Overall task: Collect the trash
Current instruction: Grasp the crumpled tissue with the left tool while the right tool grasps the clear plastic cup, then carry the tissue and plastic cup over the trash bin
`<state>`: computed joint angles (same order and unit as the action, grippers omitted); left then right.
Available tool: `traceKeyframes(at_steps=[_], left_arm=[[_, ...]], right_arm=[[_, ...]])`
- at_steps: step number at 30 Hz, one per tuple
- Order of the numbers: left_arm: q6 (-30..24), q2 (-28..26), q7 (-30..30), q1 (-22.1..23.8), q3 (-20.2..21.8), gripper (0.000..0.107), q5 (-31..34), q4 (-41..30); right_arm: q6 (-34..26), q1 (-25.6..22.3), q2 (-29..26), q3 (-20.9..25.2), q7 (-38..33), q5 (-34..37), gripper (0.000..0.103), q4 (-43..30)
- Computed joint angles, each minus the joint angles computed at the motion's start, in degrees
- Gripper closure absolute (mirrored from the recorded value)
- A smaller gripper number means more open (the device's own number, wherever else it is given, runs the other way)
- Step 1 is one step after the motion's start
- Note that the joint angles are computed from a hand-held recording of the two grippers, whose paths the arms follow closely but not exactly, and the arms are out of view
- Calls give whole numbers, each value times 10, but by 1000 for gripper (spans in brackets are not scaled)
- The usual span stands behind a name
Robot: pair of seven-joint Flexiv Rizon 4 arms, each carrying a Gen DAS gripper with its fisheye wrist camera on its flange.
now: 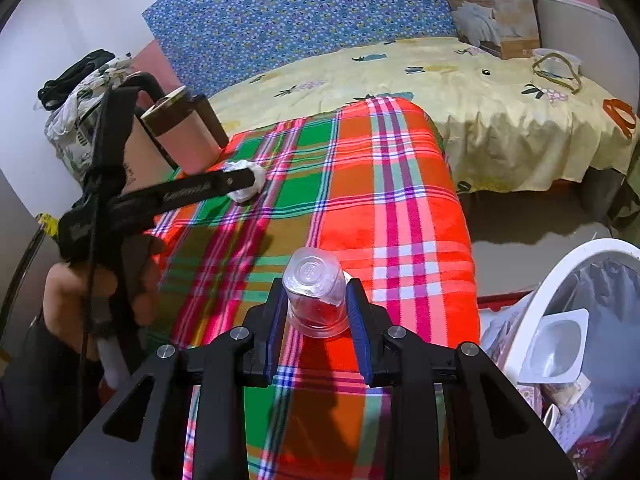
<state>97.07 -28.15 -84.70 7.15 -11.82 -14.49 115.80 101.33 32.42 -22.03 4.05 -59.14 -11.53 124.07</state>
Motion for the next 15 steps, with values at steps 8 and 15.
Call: traceKeyframes(at_steps=[8, 15], left_arm=[[-34, -17, -18, -94, 99, 77, 5, -39], [-10, 25, -19, -101, 91, 79, 17, 11]], right_arm=[[15, 47, 8, -50, -8, 13, 71, 15], [30, 135, 30, -133, -35, 58, 71, 43]])
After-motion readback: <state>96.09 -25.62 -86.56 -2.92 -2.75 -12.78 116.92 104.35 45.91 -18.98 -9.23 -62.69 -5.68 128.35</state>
